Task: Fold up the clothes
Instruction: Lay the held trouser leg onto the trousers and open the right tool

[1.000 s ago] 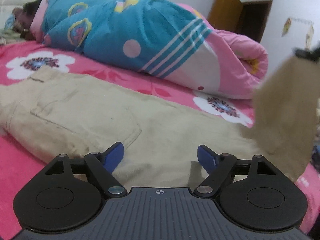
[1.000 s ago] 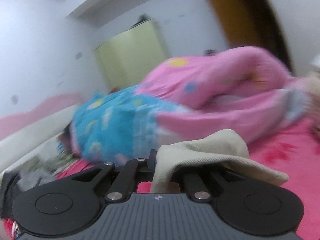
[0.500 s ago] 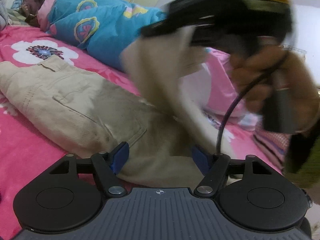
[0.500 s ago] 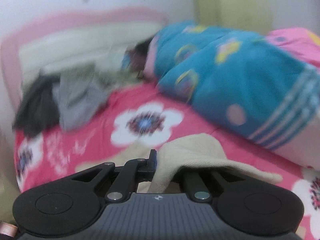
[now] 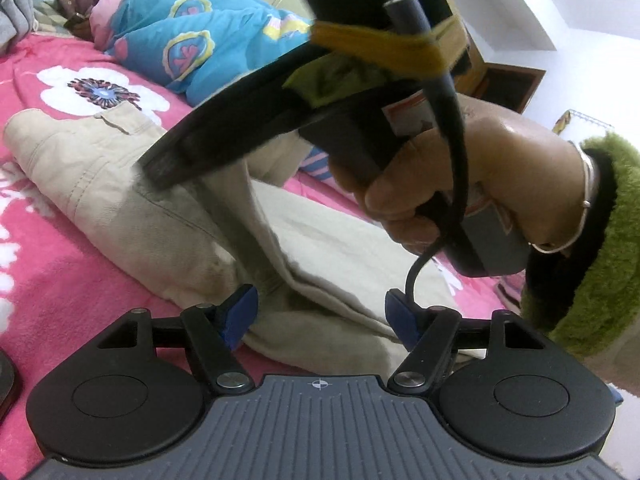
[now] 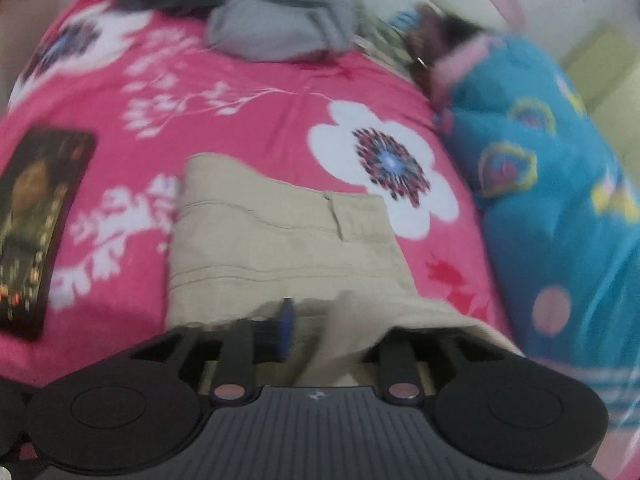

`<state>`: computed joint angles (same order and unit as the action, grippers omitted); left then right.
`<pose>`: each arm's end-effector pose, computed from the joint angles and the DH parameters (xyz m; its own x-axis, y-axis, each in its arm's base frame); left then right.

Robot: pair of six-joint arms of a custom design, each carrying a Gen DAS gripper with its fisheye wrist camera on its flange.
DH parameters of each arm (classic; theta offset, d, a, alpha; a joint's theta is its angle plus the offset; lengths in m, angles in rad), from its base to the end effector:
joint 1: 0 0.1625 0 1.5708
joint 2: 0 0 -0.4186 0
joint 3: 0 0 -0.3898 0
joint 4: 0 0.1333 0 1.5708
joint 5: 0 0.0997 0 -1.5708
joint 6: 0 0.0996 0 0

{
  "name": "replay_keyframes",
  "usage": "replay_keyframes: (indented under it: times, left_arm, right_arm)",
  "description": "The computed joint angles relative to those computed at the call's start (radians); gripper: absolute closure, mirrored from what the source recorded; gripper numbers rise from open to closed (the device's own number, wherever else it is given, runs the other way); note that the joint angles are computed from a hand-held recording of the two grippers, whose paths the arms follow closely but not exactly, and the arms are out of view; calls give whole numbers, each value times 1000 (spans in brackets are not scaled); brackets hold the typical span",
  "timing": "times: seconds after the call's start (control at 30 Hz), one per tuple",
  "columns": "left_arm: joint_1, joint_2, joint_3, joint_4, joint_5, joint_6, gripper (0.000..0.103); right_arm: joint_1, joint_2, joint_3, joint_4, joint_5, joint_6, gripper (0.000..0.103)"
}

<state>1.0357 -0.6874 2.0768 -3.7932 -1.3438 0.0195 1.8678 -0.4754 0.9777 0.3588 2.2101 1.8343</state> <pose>-0.1377 -0.5377 0.0532 -0.9162 0.3648 -0.1658 0.3609 0.5716 -0.7369 0.2727 -0.6384 0.0408 -0.0152 -0.6647 0.7470 -0.9086 0.3211 0.2672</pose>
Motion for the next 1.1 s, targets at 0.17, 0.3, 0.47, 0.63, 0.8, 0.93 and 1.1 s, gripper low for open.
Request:
replay_keyframes:
  times: [0.17,0.3,0.47,0.63,0.8,0.93,1.1]
  left_arm:
    - [1,5,-2,-5,6,3,31]
    - [-1,11,-3,-12,16,15,31]
    - [-3,15,-5,-17,24,22,30]
    - [-2,14,-1,-23,26,24,29]
    - [2,10,3,-27,21,22,29]
    - [5,9,7,-34,18,24,28]
    - [7,13,9,-47,19,29,26]
  right_arm:
    - [17,-19,77,-110,31,-137,60]
    - [34,14,27,-79,81,-172,58]
    - [56,56,-62,26,127,-118,55]
    - [60,126,-268,325,77,199,39]
    - [54,148,-363,459,9,380,38]
    - [51,114,-335,465,-40,434,37]
    - [57,77,-278,442,-68,427,30]
